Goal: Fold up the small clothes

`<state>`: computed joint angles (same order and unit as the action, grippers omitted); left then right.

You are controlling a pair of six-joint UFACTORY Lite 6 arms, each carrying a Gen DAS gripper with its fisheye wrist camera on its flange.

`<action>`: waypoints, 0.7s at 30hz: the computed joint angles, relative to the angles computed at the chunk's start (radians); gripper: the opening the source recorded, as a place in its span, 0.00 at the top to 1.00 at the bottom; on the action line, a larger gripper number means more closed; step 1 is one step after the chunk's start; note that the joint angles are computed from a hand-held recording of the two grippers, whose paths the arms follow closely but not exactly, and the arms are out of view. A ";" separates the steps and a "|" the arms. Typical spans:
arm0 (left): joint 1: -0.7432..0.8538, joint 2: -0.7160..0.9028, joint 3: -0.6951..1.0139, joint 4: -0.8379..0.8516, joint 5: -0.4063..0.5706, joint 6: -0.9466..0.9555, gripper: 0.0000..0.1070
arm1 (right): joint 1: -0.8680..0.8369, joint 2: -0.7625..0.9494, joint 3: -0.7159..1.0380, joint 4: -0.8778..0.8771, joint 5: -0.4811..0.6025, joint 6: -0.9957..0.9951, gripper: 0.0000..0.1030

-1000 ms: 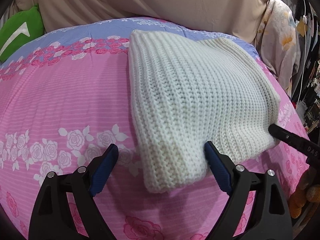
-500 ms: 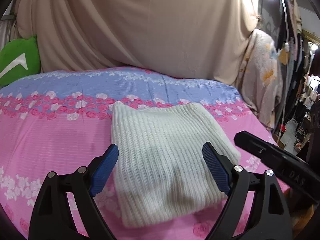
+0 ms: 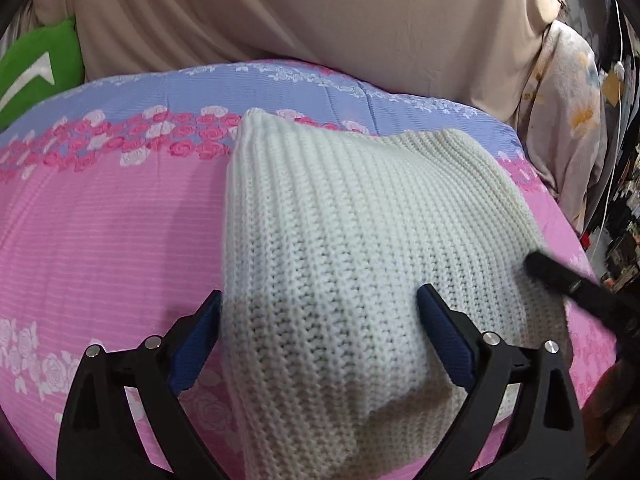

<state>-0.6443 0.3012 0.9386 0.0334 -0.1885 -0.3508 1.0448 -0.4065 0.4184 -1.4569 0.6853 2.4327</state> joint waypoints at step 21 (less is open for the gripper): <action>-0.017 -0.009 -0.035 -0.144 -0.056 0.155 0.12 | -0.056 -0.027 -0.010 0.106 0.011 -0.158 0.74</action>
